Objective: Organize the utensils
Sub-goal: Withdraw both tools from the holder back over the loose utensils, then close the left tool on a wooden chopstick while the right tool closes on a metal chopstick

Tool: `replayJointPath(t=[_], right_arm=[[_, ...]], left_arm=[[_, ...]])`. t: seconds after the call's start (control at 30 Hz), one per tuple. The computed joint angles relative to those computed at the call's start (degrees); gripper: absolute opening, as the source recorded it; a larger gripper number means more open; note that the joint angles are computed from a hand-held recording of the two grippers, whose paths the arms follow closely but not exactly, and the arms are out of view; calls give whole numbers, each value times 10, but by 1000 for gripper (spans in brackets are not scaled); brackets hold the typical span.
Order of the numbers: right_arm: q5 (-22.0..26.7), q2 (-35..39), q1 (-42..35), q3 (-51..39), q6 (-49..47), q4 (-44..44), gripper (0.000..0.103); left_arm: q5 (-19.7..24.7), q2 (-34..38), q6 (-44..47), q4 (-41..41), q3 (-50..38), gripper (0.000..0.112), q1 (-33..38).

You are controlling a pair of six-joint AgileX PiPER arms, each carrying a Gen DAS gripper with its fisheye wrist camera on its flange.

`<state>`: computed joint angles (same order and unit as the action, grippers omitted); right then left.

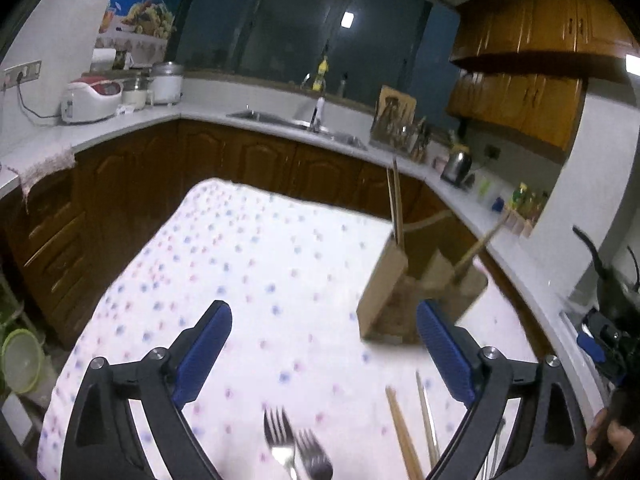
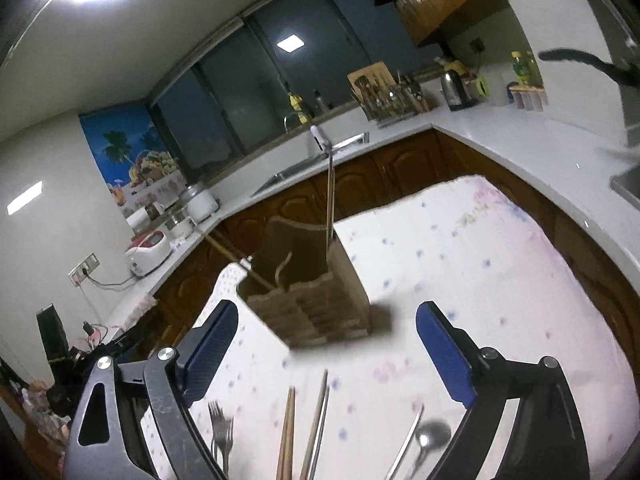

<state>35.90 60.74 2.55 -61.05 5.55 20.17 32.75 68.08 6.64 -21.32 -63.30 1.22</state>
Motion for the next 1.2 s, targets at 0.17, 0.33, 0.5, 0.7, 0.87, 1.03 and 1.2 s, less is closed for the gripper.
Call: replayJointPath(t=[0.17, 0.33, 0.5, 0.7, 0.87, 1.03, 1.2], right_arm=[[18, -54, 26, 52, 58, -49, 92], [28, -83, 52, 87, 102, -85, 92], [33, -100, 76, 106, 128, -107, 92], [27, -86, 118, 120, 176, -150, 83], [37, -79, 103, 129, 164, -132, 60], [40, -86, 79, 134, 150, -118, 60], [41, -81, 52, 133, 109, -75, 62]], left_arm=[[63, -29, -58, 60, 0, 94, -33], [118, -42, -80, 77, -7, 94, -49], [148, -40, -123, 119, -17, 94, -81], [166, -10, -159, 165, -33, 94, -140], [179, 41, -214, 241, -55, 92, -218], [185, 116, -256, 300, -87, 83, -271], [194, 172, -306, 377, -100, 77, -315]])
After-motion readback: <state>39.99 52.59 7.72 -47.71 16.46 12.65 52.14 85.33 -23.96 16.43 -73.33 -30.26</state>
